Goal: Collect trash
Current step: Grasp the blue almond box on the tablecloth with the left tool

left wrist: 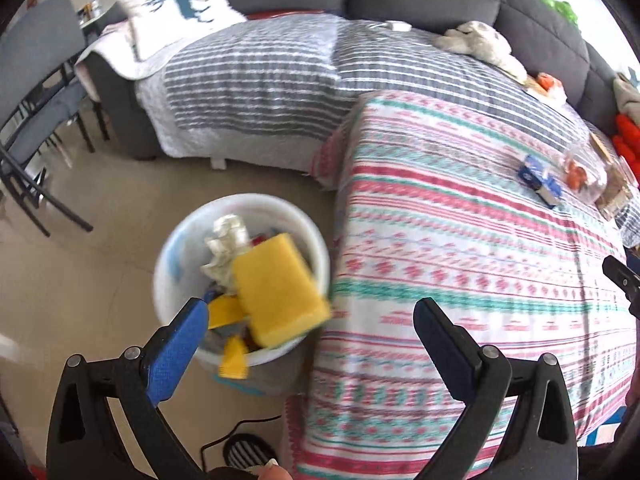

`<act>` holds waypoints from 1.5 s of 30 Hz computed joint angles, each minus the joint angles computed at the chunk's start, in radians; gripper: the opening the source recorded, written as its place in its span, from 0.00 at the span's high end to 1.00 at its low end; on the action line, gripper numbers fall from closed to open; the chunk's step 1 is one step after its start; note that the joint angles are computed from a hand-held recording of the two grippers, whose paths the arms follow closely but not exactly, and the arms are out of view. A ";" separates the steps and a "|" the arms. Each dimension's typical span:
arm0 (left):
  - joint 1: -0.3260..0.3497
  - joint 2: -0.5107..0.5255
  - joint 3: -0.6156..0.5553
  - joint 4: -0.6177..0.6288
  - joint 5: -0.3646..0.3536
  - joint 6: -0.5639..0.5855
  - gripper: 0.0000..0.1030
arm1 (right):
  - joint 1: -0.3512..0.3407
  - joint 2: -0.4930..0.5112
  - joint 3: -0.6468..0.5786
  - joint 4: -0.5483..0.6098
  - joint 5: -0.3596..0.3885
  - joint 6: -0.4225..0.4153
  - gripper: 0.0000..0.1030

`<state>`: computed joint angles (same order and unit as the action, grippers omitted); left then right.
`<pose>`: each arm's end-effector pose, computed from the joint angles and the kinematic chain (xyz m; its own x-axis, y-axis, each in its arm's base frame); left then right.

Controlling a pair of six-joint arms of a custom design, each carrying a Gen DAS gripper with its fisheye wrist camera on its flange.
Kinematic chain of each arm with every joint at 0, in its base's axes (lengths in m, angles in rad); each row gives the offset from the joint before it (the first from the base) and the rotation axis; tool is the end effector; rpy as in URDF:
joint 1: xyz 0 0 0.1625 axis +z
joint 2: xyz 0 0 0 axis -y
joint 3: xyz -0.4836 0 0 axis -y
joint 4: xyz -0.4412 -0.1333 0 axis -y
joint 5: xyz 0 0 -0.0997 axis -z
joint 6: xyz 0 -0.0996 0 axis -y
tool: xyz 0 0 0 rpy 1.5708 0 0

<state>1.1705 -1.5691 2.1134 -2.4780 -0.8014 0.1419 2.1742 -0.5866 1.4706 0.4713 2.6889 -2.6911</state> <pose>-0.0070 -0.5365 0.3861 -0.6986 0.1737 -0.6941 0.4678 0.8449 -0.2594 0.3733 -0.4646 0.0251 -0.6638 0.2693 0.6977 -0.2947 0.7632 -0.5750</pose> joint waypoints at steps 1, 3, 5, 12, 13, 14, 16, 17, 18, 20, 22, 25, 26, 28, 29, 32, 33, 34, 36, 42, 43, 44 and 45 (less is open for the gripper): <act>-0.013 0.002 0.008 -0.003 -0.004 -0.007 0.00 | -0.001 -0.017 0.023 -0.001 0.010 0.016 0.05; -0.034 0.009 0.021 -0.012 -0.008 -0.018 0.00 | -0.003 -0.054 0.072 -0.006 0.029 0.046 0.05; -0.059 0.021 0.036 -0.023 -0.007 -0.032 0.00 | -0.005 -0.088 0.117 -0.009 0.053 0.075 0.02; -0.125 0.053 0.072 -0.010 -0.045 -0.089 0.00 | -0.034 -0.175 0.247 -0.005 0.105 0.143 0.01; -0.137 0.061 0.078 -0.014 -0.041 -0.097 0.00 | -0.041 -0.187 0.265 -0.003 0.106 0.156 0.01; -0.145 0.068 0.084 -0.021 -0.039 -0.099 0.00 | -0.049 -0.204 0.288 -0.012 0.107 0.161 0.01; -0.169 0.084 0.097 -0.042 -0.024 -0.097 0.00 | -0.069 -0.243 0.334 -0.044 0.106 0.159 0.01; -0.183 0.094 0.105 -0.062 -0.009 -0.093 0.00 | -0.082 -0.258 0.353 -0.048 0.101 0.168 0.01; -0.199 0.106 0.114 -0.087 0.006 -0.085 0.00 | -0.099 -0.273 0.371 -0.051 0.092 0.177 0.01; -0.224 0.133 0.116 -0.113 0.011 -0.082 0.00 | -0.128 -0.303 0.406 -0.076 0.079 0.180 0.01; -0.238 0.160 0.103 -0.109 -0.003 -0.104 0.00 | -0.164 -0.338 0.438 -0.112 0.051 0.171 0.01; -0.260 0.220 0.077 -0.123 -0.033 -0.123 0.00 | -0.202 -0.390 0.474 -0.175 0.018 0.133 0.01; -0.272 0.250 0.069 -0.142 -0.026 -0.121 0.00 | -0.208 -0.407 0.483 -0.197 0.014 0.117 0.01; -0.282 0.298 0.050 -0.163 -0.028 -0.126 0.00 | -0.224 -0.444 0.497 -0.242 0.001 0.074 0.01; -0.283 0.324 0.037 -0.172 -0.037 -0.136 0.00 | -0.231 -0.456 0.499 -0.254 -0.002 0.061 0.00; -0.279 0.410 -0.023 -0.149 -0.048 -0.207 0.00 | -0.250 -0.485 0.508 -0.291 -0.004 0.020 0.01; -0.276 0.432 -0.038 -0.146 -0.048 -0.221 0.00 | -0.259 -0.495 0.510 -0.298 -0.015 0.003 0.01; -0.275 0.459 -0.057 -0.139 -0.047 -0.241 0.00 | -0.267 -0.501 0.509 -0.299 -0.023 -0.007 0.00; -0.271 0.507 -0.092 -0.130 -0.046 -0.275 0.00 | -0.280 -0.510 0.509 -0.305 -0.022 -0.025 0.01; -0.269 0.643 -0.190 -0.137 -0.050 -0.363 0.00 | -0.339 -0.535 0.514 -0.317 -0.050 -0.053 0.01; -0.272 0.663 -0.204 -0.147 -0.048 -0.365 0.00 | -0.347 -0.536 0.514 -0.315 -0.051 -0.054 0.01; -0.273 0.682 -0.216 -0.159 -0.050 -0.370 0.00 | -0.353 -0.537 0.514 -0.313 -0.050 -0.055 0.01; -0.274 0.700 -0.228 -0.173 -0.055 -0.374 0.00 | -0.358 -0.537 0.514 -0.313 -0.049 -0.059 0.01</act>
